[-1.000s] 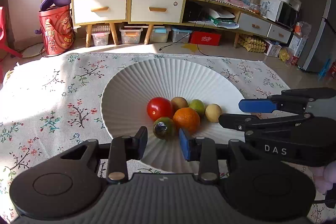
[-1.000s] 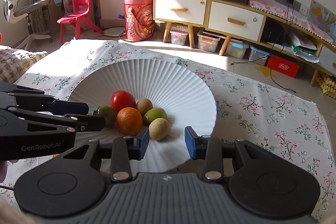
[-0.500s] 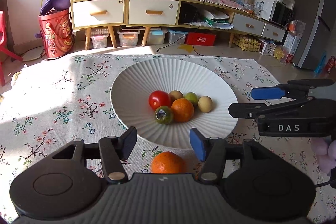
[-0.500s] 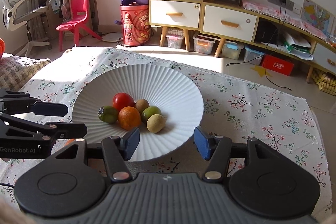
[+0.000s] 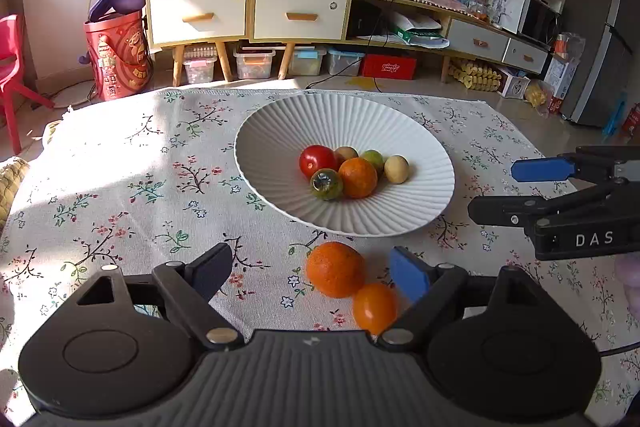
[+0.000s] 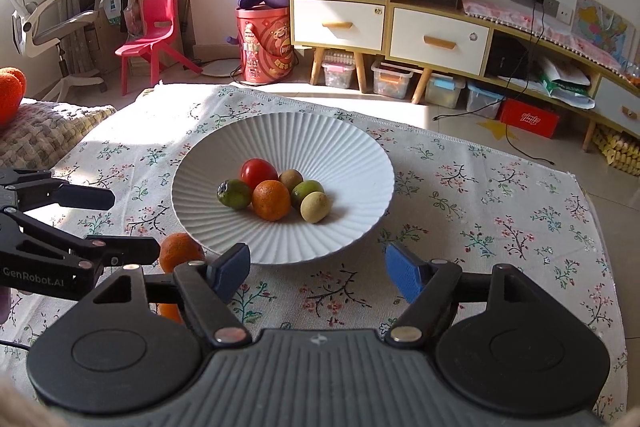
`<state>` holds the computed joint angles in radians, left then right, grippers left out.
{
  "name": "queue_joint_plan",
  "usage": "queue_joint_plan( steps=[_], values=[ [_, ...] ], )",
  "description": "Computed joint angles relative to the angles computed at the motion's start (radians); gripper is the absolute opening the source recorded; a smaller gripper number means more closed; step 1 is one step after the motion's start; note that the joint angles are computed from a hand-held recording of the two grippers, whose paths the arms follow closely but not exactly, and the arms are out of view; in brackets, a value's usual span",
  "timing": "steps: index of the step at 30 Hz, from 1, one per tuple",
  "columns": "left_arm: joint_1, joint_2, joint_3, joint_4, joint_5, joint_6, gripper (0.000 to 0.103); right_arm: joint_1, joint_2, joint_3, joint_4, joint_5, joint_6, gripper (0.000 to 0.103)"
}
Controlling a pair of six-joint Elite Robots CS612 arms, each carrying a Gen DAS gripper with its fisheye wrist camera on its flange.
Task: Organize fruits
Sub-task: 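Move both tools back toward the two oranges on the cloth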
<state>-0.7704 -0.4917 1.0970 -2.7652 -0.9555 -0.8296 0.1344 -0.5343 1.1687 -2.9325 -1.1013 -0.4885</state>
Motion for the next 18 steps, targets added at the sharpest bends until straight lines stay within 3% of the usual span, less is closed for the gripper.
queue_joint_plan(
  steps=[7,18],
  values=[
    [-0.007,-0.016,0.03,0.018,0.005,-0.039,0.09,0.0,-0.004,0.015,0.004,-0.03,0.01,0.083],
    [-0.014,-0.036,0.063,0.114,0.001,-0.099,0.092,0.001,-0.016,0.063,-0.014,-0.058,0.024,0.097]
  ],
)
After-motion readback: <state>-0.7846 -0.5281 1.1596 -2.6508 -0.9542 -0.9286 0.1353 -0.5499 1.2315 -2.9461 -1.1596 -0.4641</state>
